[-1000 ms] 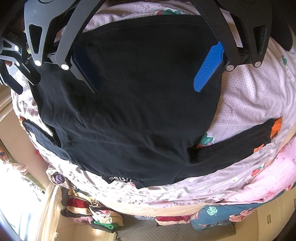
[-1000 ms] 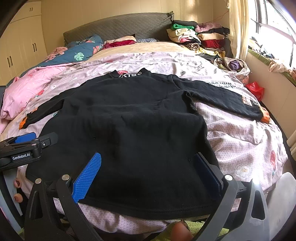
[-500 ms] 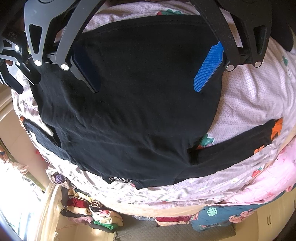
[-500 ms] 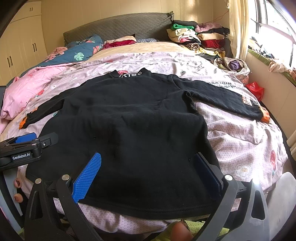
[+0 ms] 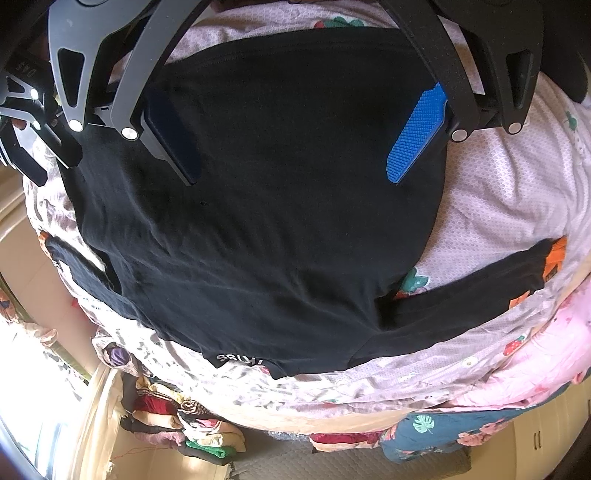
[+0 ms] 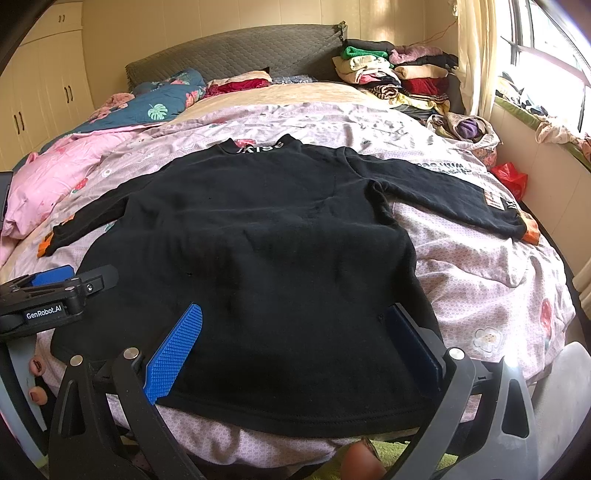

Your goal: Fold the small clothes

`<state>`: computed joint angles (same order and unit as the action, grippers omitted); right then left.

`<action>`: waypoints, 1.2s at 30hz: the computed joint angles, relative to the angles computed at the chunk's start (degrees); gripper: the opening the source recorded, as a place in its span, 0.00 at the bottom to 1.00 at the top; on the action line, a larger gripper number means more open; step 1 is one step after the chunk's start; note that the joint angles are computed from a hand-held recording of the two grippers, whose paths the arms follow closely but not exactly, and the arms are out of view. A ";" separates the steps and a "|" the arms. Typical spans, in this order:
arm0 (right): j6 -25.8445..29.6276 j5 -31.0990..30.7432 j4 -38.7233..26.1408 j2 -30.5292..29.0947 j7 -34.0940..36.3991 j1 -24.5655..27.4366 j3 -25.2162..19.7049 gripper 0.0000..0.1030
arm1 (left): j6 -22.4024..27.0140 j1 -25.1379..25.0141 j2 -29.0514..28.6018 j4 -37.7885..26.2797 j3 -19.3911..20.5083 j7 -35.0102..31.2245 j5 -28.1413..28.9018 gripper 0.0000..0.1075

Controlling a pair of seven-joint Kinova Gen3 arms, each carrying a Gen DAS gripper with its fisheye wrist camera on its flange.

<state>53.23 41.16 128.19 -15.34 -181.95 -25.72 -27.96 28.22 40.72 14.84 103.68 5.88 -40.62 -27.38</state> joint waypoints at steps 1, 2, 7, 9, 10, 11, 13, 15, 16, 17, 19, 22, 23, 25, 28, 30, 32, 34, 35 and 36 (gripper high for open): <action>0.10 0.06 -0.07 0.13 -0.15 0.01 -0.10 0.96 | 0.01 -0.04 0.06 -0.05 -0.03 0.02 -0.03 0.88; 0.03 0.12 -0.10 0.22 -0.17 -0.03 -0.05 0.96 | 0.00 -0.26 0.14 -0.15 0.07 -0.24 0.17 0.88; -0.17 0.39 -0.16 0.45 -0.11 -0.19 0.45 0.96 | 0.11 -0.89 0.57 -0.78 0.36 -1.31 1.34 0.88; -0.60 0.34 -0.30 0.55 0.77 -0.07 1.27 0.96 | 0.31 -1.05 0.93 -1.39 0.36 -1.97 1.79 0.88; -0.61 0.37 -0.40 0.67 0.94 0.05 1.38 0.96 | 0.46 -0.86 1.13 -1.71 0.18 -1.93 1.73 0.88; -0.68 0.32 -0.60 0.79 1.36 0.17 1.69 0.96 | 0.53 -0.96 1.43 -2.23 0.25 -2.36 1.92 0.88; -0.78 0.13 -1.07 1.08 2.38 0.47 2.43 0.96 | 0.80 -0.50 1.93 -3.11 -0.23 -2.30 1.62 0.88; -0.64 0.11 -1.76 1.45 3.42 0.84 3.06 0.96 | 1.31 -0.84 2.66 -4.44 -0.09 -3.32 2.19 0.88; -0.67 0.31 -2.03 1.61 3.70 1.09 3.37 0.96 | 1.99 -1.08 3.26 -5.50 0.06 -3.99 2.75 0.88; -0.65 0.47 -2.32 1.71 3.95 1.31 3.64 0.96 | 2.28 -1.48 3.56 -6.07 0.24 -4.78 3.46 0.88; -0.86 0.85 -3.12 1.99 5.04 1.89 4.62 0.96 | 2.62 -1.92 4.25 -7.33 0.22 -6.00 4.49 0.88; -0.53 1.73 -4.54 2.58 6.15 2.88 5.61 0.96 | 3.82 -1.61 5.41 -9.72 -0.49 -6.76 4.76 0.88; -0.35 2.02 -4.95 2.76 6.30 3.14 5.82 0.96 | 4.04 -1.75 5.65 -10.33 -0.58 -7.12 5.11 0.88; -0.61 2.27 -5.65 3.01 7.26 3.54 6.64 0.96 | 4.75 -2.23 6.35 -11.96 -0.53 -8.36 5.86 0.88; -1.13 2.57 -6.83 3.69 8.84 4.46 8.08 0.96 | 6.78 -2.21 7.93 -15.18 -0.91 -9.93 6.24 0.88; -1.42 2.90 -7.44 4.26 9.40 5.10 8.82 0.96 | 8.15 -3.03 9.23 -17.66 -0.46 -11.76 7.54 0.88; -1.46 2.85 -8.13 4.80 10.07 5.71 9.74 0.96 | 9.29 -3.17 10.44 -19.92 -0.58 -12.88 8.37 0.88; -2.28 2.95 -8.63 5.02 10.83 6.53 10.89 0.96 | 9.85 -3.05 11.37 -21.63 -0.90 -13.75 8.84 0.88; -2.36 3.04 -8.91 5.23 11.10 6.90 11.22 0.96 | 10.59 -3.21 12.10 -23.00 -0.80 -14.40 9.40 0.88; -2.64 3.08 -9.26 5.46 11.70 7.33 11.80 0.96 | 11.05 -3.65 12.60 -24.01 -0.51 -15.30 10.24 0.88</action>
